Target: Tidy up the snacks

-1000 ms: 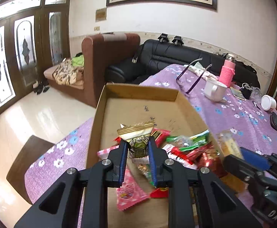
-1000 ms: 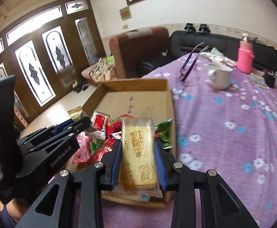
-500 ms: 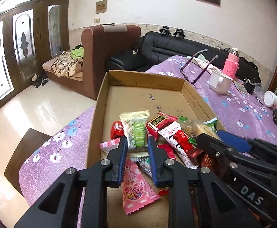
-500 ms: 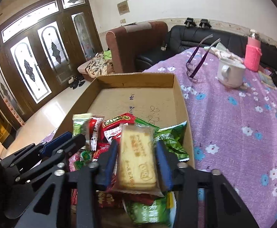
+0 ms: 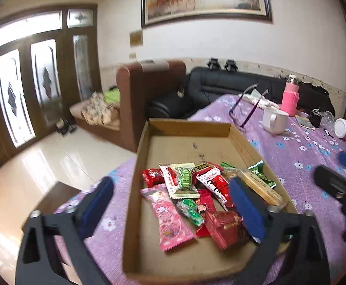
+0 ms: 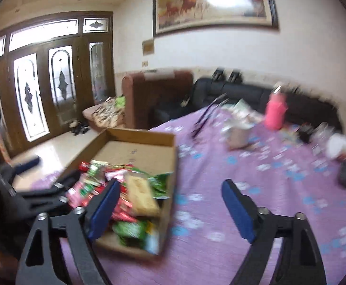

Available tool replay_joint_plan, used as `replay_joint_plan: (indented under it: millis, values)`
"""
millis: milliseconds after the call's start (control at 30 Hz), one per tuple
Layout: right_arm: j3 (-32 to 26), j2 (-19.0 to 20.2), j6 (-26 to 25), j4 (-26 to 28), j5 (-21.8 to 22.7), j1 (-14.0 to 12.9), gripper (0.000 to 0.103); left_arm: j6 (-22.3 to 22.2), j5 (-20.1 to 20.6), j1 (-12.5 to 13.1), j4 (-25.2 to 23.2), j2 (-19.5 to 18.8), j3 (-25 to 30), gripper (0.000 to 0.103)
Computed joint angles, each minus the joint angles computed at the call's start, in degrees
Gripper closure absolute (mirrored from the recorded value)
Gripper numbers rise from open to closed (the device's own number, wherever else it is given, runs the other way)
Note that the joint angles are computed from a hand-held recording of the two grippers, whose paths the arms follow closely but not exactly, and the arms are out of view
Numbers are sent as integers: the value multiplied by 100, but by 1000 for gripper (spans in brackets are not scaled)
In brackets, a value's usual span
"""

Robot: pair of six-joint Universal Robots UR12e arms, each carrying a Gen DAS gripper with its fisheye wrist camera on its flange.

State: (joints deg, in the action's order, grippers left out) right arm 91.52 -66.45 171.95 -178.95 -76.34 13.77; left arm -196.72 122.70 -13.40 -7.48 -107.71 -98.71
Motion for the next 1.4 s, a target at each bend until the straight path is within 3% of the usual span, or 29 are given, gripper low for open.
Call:
replay_joint_plan:
  millis: [133, 200, 267, 333, 533, 767, 967, 1400]
  values:
    - [575, -230, -125, -893, -195, -142, 0, 231, 249, -186, 31, 92, -126, 0]
    - [748, -300, 77, -1034, -90, -237, 0, 5, 309, -241, -615, 116, -36, 0]
    - [759, -336, 290, -855, 33, -324, 0, -383, 270, -251, -1659, 100, 212, 0]
    - [714, -350, 527, -690, 185, -406, 0, -541, 222, -251, -2068, 60, 343, 0]
    - [735, -369, 1029, -730, 298, -509, 0, -171, 647, -393, -1815, -78, 407, 0]
    - [827, -381, 455, -1053, 57, -371, 0, -52, 936, -461, -1695, -150, 421, 0]
    - [853, -377, -75, -1022, 49, -284, 0, -228, 881, -403, -1826, -103, 397, 0]
    - [878, -378, -310, -1026, 77, -246, 0, -440, 836, -359, -2093, -127, 454, 0]
